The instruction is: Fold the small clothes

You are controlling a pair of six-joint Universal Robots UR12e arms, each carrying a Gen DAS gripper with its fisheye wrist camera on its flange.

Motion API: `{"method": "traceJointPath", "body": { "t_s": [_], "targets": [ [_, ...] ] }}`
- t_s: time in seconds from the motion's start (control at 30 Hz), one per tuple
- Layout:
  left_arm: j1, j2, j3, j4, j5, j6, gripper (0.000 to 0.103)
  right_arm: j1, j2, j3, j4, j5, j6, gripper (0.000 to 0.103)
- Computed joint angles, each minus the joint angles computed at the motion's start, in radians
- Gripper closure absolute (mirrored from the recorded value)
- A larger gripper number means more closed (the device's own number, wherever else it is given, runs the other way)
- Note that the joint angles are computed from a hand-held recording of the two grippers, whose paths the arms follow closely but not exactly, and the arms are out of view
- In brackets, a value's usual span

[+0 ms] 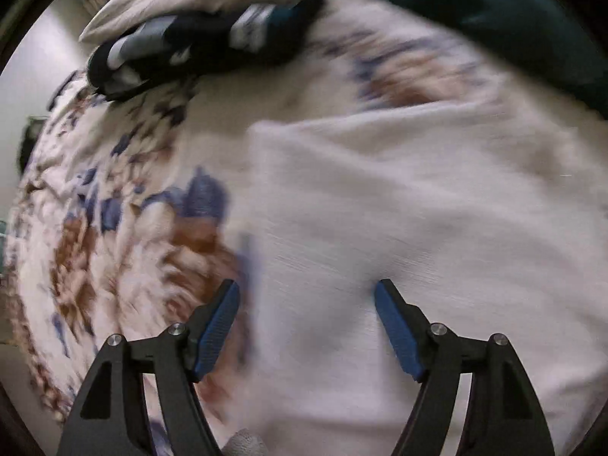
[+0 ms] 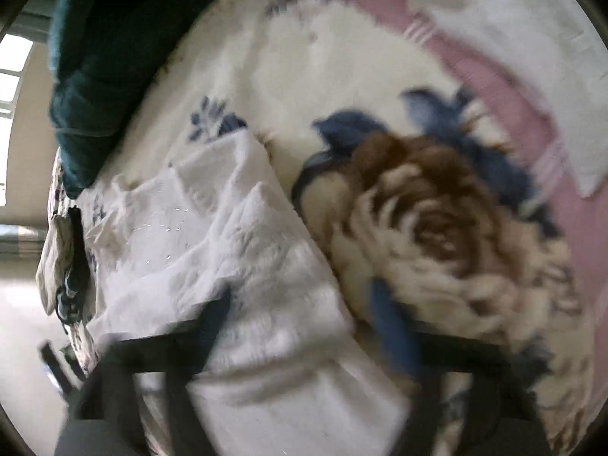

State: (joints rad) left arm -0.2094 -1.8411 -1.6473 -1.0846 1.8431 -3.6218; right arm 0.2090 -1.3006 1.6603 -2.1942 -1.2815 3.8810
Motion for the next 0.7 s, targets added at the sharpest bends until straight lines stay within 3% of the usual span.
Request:
{"method": "traceJointPath", "body": {
  "t_s": [0.03, 0.07, 0.13, 0.2, 0.27, 0.3, 0.37, 0.4, 0.43, 0.6, 0.67, 0.7],
  "targets": [
    [0.009, 0.002, -0.012, 0.016, 0.004, 0.001, 0.025, 0.004, 0.013, -0.020, 0.020, -0.002, 0.007, 0.093],
    [0.014, 0.006, -0.022, 0.035, 0.005, 0.003, 0.016, 0.010, 0.017, -0.029, 0.014, -0.014, 0.006, 0.093],
    [0.022, 0.009, -0.031, 0.059, 0.046, 0.004, 0.009, 0.031, 0.021, -0.058, 0.009, -0.073, -0.071, 0.093],
    [0.039, 0.021, -0.047, 0.069, 0.023, -0.018, 0.008, 0.048, 0.045, -0.101, 0.091, -0.145, -0.154, 0.093],
    [0.049, 0.026, -0.047, 0.060, -0.021, -0.031, 0.008, 0.036, 0.068, -0.123, 0.166, -0.109, -0.194, 0.093],
    [0.044, 0.035, -0.045, 0.053, -0.022, -0.024, 0.008, 0.036, 0.072, -0.132, 0.189, -0.109, -0.210, 0.087],
    [0.028, 0.061, -0.046, 0.057, -0.010, -0.007, 0.008, 0.050, 0.076, -0.163, 0.230, -0.173, -0.235, 0.058],
    [0.013, 0.079, -0.048, 0.070, -0.014, 0.001, 0.008, 0.054, 0.066, -0.167, 0.232, -0.189, -0.239, 0.032],
    [-0.004, 0.098, -0.051, 0.081, -0.026, 0.011, 0.008, 0.055, 0.052, -0.162, 0.223, -0.184, -0.232, 0.020],
    [-0.101, 0.135, -0.019, 0.057, -0.099, 0.045, 0.008, 0.060, -0.015, -0.160, 0.300, -0.190, -0.249, 0.019],
    [-0.136, 0.135, 0.002, 0.017, -0.170, 0.066, 0.008, 0.054, -0.058, -0.144, 0.341, -0.208, -0.291, 0.018],
    [-0.176, 0.134, 0.013, -0.018, -0.219, 0.073, 0.008, 0.046, -0.082, -0.131, 0.357, -0.210, -0.308, 0.018]
  ]
}}
